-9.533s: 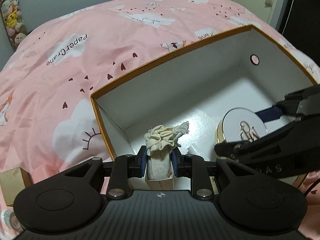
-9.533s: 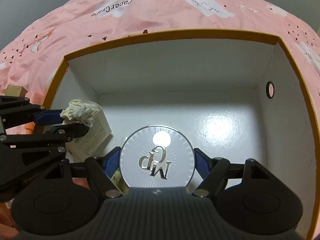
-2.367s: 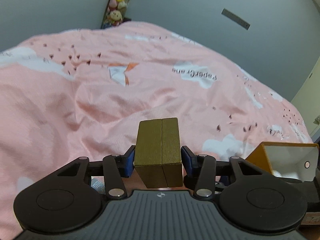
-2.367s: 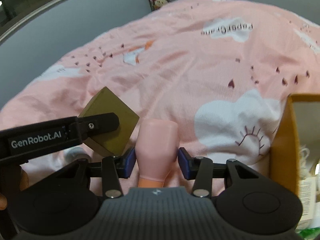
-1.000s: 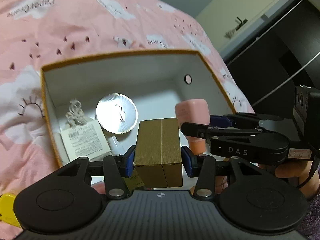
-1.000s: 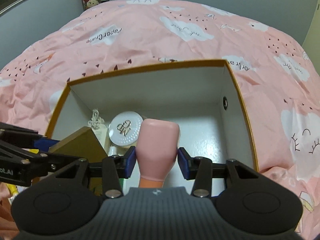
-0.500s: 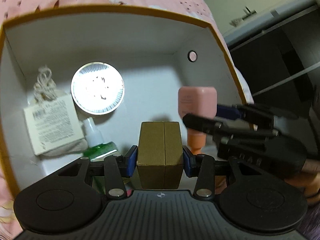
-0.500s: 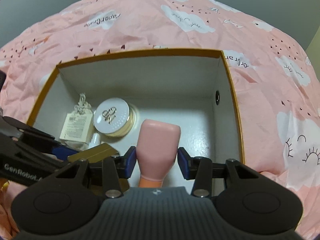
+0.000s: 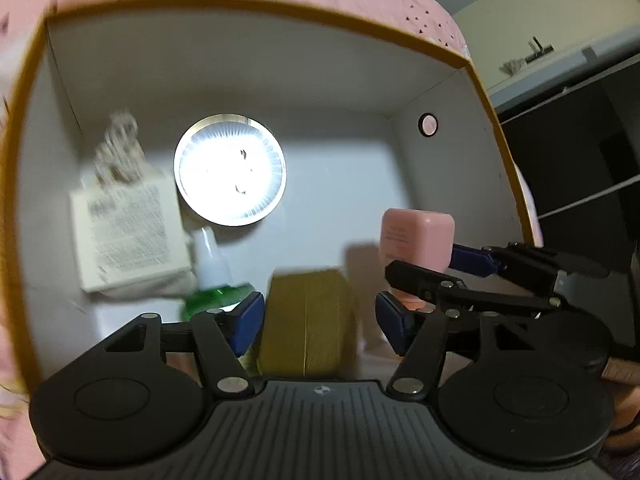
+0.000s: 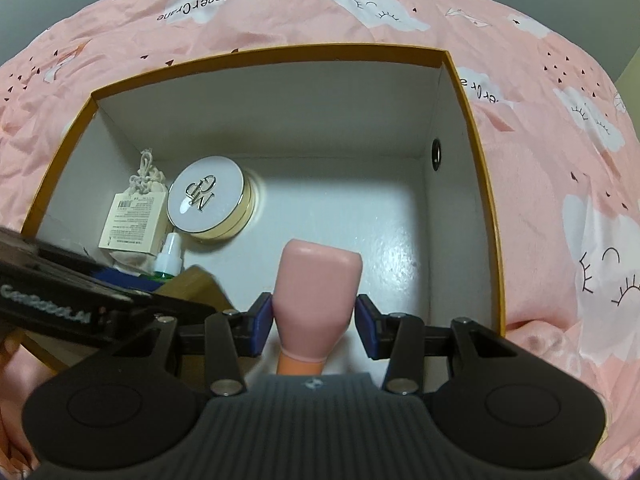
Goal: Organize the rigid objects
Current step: 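Lower the gold box and pink bottle into the box and open both tools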
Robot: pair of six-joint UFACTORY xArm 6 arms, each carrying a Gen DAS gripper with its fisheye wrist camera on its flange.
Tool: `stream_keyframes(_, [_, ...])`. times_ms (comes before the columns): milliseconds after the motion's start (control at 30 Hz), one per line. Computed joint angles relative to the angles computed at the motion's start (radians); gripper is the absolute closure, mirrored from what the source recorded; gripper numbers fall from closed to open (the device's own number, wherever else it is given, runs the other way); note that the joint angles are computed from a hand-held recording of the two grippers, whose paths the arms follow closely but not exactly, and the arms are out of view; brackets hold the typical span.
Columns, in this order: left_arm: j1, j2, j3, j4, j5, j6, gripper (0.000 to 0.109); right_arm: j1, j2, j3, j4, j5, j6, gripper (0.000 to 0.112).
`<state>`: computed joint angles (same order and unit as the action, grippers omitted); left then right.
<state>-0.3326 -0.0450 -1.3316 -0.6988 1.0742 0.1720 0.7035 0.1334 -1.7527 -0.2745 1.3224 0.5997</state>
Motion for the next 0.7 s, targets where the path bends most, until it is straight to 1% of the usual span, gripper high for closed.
stream_keyframes(67, [0.0, -0.013, -0.006, 0.029, -0.004, 0.018, 0.036, 0.002, -0.008, 0.01, -0.002, -0.004, 0.005, 0.068])
stream_keyframes(100, [0.002, -0.015, -0.012, 0.043, 0.003, 0.022, 0.038, 0.002, -0.01, 0.011, -0.002, -0.005, 0.004, 0.068])
stream_keyframes(133, [0.005, -0.014, -0.02, 0.057, 0.012, 0.023, 0.046, 0.004, -0.011, 0.01, -0.003, -0.005, 0.002, 0.068])
stream_keyframes(167, [0.008, -0.013, -0.028, 0.067, 0.028, 0.026, 0.051, 0.003, 0.001, -0.007, -0.002, 0.0, -0.005, 0.068])
stream_keyframes(200, [0.012, -0.006, -0.04, 0.069, 0.048, 0.027, 0.06, 0.004, 0.003, -0.013, -0.002, 0.004, -0.011, 0.068])
stream_keyframes(233, [0.017, -0.004, -0.043, 0.059, 0.063, 0.029, 0.064, 0.005, 0.006, -0.02, -0.002, 0.009, -0.018, 0.068])
stream_keyframes(267, [0.026, -0.001, -0.045, 0.037, 0.084, 0.033, 0.065, 0.006, 0.011, -0.03, 0.0, 0.018, -0.026, 0.068])
stream_keyframes(300, [0.034, 0.005, -0.05, 0.013, 0.108, 0.034, 0.071, 0.005, 0.019, -0.045, 0.005, 0.029, -0.037, 0.068])
stream_keyframes(333, [0.045, -0.001, -0.042, -0.006, 0.129, 0.036, 0.074, 0.002, 0.029, -0.063, 0.013, 0.041, -0.047, 0.068])
stream_keyframes(367, [0.046, 0.001, -0.039, -0.013, 0.132, 0.034, 0.074, -0.001, 0.039, -0.079, 0.021, 0.053, -0.055, 0.068])
stream_keyframes(433, [0.037, -0.003, -0.029, -0.003, 0.109, 0.03, 0.075, -0.01, 0.056, -0.106, 0.04, 0.076, -0.062, 0.069])
stream_keyframes(567, [0.046, 0.012, -0.029, -0.039, 0.115, 0.016, 0.076, -0.022, 0.078, -0.129, 0.064, 0.099, -0.075, 0.069])
stream_keyframes(667, [0.061, 0.029, -0.03, -0.085, 0.137, -0.021, 0.084, -0.028, 0.097, -0.148, 0.077, 0.117, -0.091, 0.069])
stream_keyframes(700, [0.056, 0.028, -0.028, -0.075, 0.126, -0.027, 0.088, -0.028, 0.108, -0.16, 0.079, 0.128, -0.099, 0.069])
